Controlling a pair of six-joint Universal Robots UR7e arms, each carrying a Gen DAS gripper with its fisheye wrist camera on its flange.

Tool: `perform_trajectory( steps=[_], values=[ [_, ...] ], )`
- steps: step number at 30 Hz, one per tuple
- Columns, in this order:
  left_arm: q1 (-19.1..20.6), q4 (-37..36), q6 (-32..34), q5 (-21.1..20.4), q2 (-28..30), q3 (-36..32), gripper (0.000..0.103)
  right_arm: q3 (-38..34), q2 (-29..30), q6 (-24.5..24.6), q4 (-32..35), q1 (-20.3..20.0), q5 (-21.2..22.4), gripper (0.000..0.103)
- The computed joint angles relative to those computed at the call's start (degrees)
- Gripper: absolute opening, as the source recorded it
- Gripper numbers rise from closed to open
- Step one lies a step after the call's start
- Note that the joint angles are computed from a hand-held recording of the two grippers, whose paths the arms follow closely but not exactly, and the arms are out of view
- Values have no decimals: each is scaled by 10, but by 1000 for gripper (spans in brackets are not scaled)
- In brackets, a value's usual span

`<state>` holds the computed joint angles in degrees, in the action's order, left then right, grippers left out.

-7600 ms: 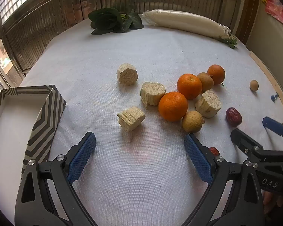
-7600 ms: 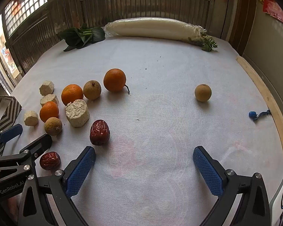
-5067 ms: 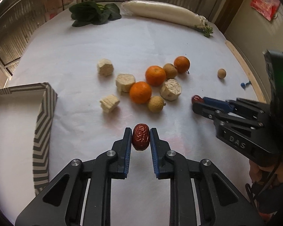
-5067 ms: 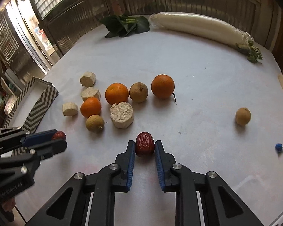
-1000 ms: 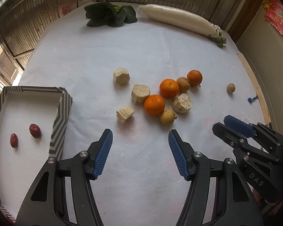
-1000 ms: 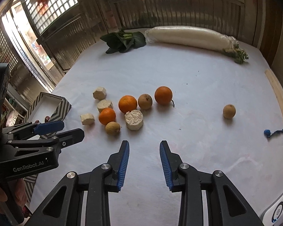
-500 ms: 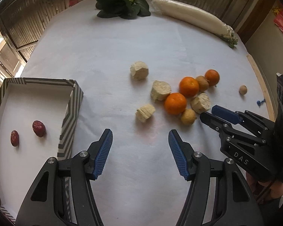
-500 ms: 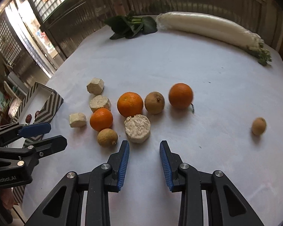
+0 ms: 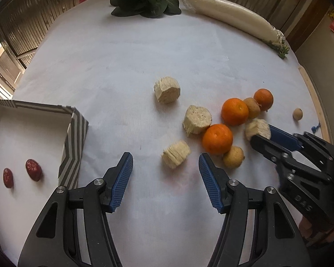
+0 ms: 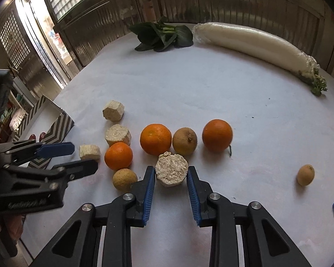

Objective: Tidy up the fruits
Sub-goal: 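Grasp a pale yam slice with the left gripper while the right gripper grasps another slice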

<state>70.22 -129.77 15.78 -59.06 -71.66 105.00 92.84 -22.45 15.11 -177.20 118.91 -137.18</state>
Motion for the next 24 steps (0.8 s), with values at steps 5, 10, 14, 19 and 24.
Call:
perform_trajectory(
  steps=[5, 10, 14, 19, 24],
  values=[
    [5, -10, 8, -4, 4, -1, 39, 16, -10, 15, -9, 6, -2, 28],
    [4, -13, 13, -17, -4, 5, 22, 23, -13, 27, -4, 16, -11, 28],
    [1, -13, 16, -22, -18, 11, 22, 26, -15, 32, -3, 26, -15, 28],
    [-8, -21, 23, -12, -38, 24, 22, 23, -14, 38, 2, 40, -19, 28],
    [-15, -30, 30, -7, -57, 34, 22, 15, -11, 44, 14, 53, -22, 28]
  ],
)
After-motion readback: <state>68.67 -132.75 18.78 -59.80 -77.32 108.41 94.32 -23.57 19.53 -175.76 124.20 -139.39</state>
